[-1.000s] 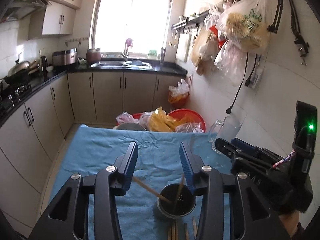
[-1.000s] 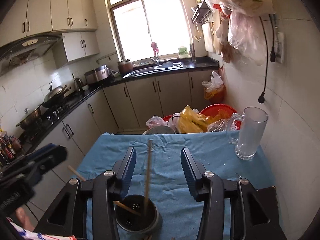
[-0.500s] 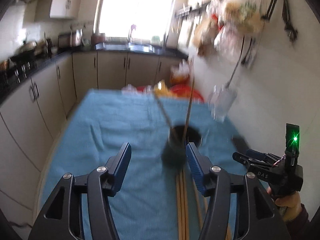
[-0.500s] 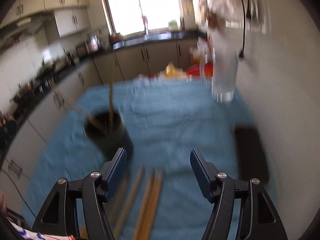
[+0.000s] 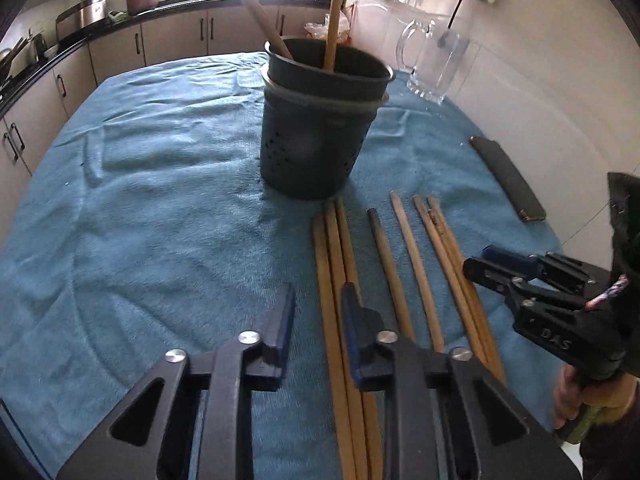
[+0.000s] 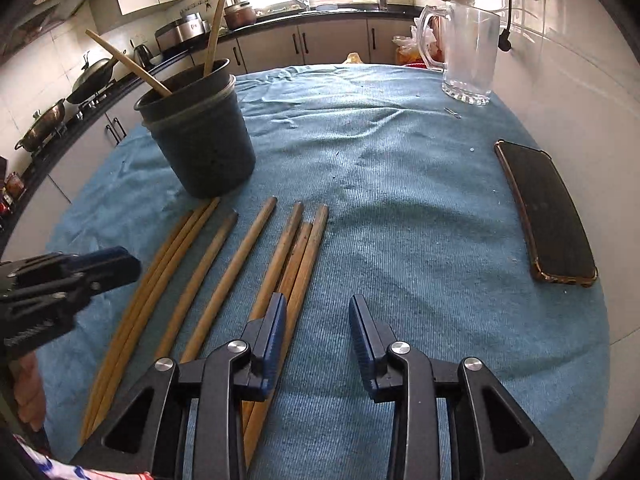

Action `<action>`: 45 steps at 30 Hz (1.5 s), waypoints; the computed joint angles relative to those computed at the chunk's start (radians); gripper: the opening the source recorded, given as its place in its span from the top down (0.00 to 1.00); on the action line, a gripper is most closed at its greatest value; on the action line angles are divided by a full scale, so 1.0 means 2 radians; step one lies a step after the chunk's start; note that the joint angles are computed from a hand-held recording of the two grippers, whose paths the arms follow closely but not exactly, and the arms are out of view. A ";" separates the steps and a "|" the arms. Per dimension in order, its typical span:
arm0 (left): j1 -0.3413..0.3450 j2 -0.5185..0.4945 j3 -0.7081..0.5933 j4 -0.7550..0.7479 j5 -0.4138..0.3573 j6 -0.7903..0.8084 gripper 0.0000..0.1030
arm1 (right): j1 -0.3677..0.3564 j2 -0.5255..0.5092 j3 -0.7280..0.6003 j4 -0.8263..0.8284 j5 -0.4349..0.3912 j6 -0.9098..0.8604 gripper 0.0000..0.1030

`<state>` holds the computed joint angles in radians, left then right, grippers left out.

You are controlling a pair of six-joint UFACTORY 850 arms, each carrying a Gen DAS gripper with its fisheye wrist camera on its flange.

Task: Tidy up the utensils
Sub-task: 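Move both open grippers back down to the remaining chopsticks, then close the left gripper on a chopstick while the right gripper grasps another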

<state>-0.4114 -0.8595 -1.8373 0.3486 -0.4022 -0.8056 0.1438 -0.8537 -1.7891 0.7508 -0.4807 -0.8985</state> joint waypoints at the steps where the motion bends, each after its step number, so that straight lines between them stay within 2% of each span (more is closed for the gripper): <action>1: 0.002 -0.005 -0.006 -0.010 -0.003 0.010 0.88 | 0.000 -0.001 -0.001 0.003 -0.001 -0.003 0.66; 8: 0.004 -0.022 -0.030 -0.027 -0.009 0.036 0.89 | -0.002 -0.004 -0.004 0.022 -0.006 -0.011 0.66; 11: 0.005 -0.014 -0.016 -0.036 0.016 0.043 0.89 | 0.000 -0.005 -0.005 0.023 -0.001 -0.011 0.66; 14: 0.002 -0.012 -0.015 -0.035 0.019 0.053 0.89 | 0.000 -0.003 -0.001 0.028 0.002 -0.015 0.66; 16: -0.003 -0.028 -0.041 -0.003 -0.013 0.038 0.89 | 0.000 -0.003 0.000 0.030 0.004 -0.015 0.66; 18: -0.007 -0.032 -0.047 0.039 -0.027 0.005 0.89 | 0.000 -0.003 0.000 0.032 0.005 -0.015 0.66; 21: -0.008 -0.039 -0.061 0.041 -0.046 0.009 0.94 | 0.000 -0.003 0.000 0.030 0.006 -0.012 0.66; 23: -0.010 -0.042 -0.066 0.047 -0.052 0.010 0.94 | 0.001 -0.003 0.000 0.022 0.008 -0.005 0.66; 27: -0.018 -0.067 -0.112 0.070 -0.096 0.013 0.94 | 0.008 -0.006 -0.008 -0.036 0.019 0.054 0.66; 28: -0.019 -0.076 -0.126 0.070 -0.107 0.016 0.94 | 0.010 -0.007 -0.011 -0.048 0.022 0.065 0.67; 30: -0.018 -0.087 -0.147 0.063 -0.122 0.017 0.94 | 0.012 -0.008 -0.013 -0.081 0.030 0.095 0.76; 32: -0.015 -0.083 -0.141 0.053 -0.120 0.016 0.94 | 0.007 -0.010 -0.018 -0.073 0.017 0.097 0.86; 34: -0.012 -0.068 -0.116 0.060 -0.116 -0.002 0.94 | -0.001 -0.011 -0.021 -0.068 0.002 0.099 0.87; 39: 0.005 -0.010 -0.023 0.042 -0.078 -0.024 0.94 | -0.019 -0.005 -0.016 -0.079 -0.022 0.100 0.87; 42: 0.014 0.003 -0.002 -0.004 -0.064 0.006 0.94 | -0.022 -0.017 -0.040 -0.101 -0.045 0.127 0.86; 45: 0.019 -0.003 -0.016 -0.020 -0.076 0.025 0.94 | -0.017 -0.032 -0.068 -0.138 -0.056 0.168 0.86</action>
